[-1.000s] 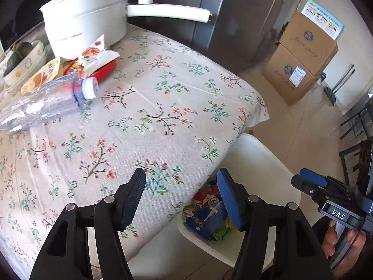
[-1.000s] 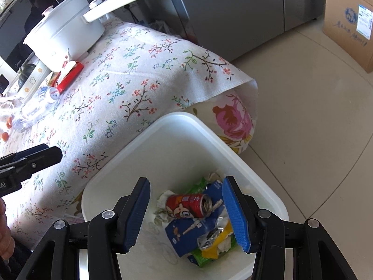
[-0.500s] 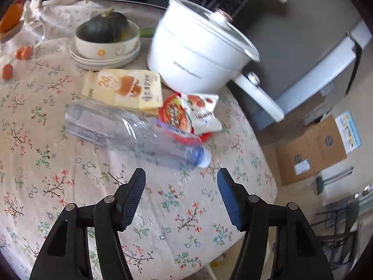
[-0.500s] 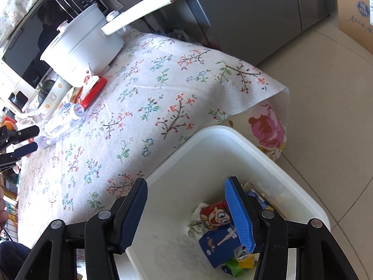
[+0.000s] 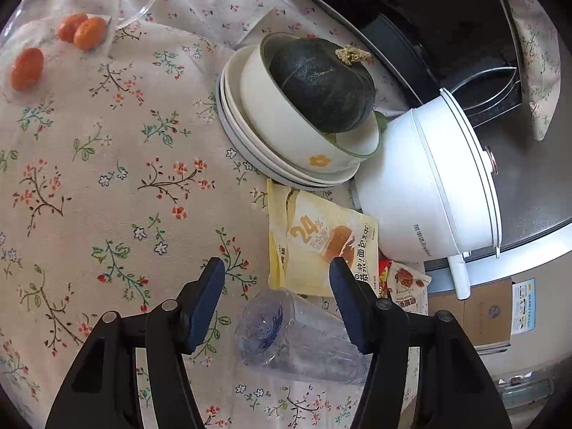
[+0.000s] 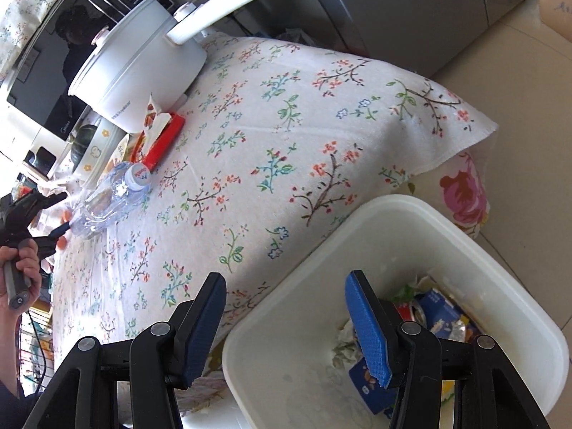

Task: Collect trash
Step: 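Move both tools back to the table toward the snack packets, then grasp the tan snack packet with the left tool while the right tool grasps a white packet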

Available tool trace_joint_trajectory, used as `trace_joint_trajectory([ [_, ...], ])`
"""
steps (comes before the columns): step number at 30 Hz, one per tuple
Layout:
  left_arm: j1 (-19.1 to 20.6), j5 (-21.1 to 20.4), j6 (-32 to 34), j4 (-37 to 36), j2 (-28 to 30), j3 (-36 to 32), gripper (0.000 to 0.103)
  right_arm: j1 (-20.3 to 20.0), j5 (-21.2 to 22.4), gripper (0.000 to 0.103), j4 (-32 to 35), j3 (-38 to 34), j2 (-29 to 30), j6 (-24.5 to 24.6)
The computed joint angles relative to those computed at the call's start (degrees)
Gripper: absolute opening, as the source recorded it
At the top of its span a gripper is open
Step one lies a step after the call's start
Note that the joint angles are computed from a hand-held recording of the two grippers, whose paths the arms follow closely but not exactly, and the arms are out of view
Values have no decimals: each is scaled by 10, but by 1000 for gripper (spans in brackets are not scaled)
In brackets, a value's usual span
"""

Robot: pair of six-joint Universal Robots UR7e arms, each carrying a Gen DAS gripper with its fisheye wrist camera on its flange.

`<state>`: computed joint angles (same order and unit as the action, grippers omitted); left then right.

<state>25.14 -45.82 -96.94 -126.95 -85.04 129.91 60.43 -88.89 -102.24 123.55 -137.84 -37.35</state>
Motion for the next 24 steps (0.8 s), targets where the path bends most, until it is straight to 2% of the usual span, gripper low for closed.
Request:
trace_joint_trajectory([
  [2,19,-9,35,-16,14,-6,49,26,-13,61,-14,8,10,18],
  [4,38,-20,61,-49,25,-5,44,47,-20,61,-29,17,20,35],
  [8,68,-45,103,-134,37,8,44,97,-14,61,-54,18,55,84],
  [10,76,-49,120,-148,46,6,44,130,-1,61,-77,17,77,105],
  [12,80,-54,134,-160,51,8,20,170,2,61,-108,14,109,129],
  [13,84,-64,137,-175,53,11,2,190,0,61,-131,14,128,144],
  [15,82,-67,129,-205,54,22,3,226,-1,61,-174,10,175,172],
  [20,64,-54,125,-243,45,34,2,285,-4,61,-275,-13,317,239],
  [24,49,-47,127,-260,41,38,2,330,-60,61,-335,-33,407,258],
])
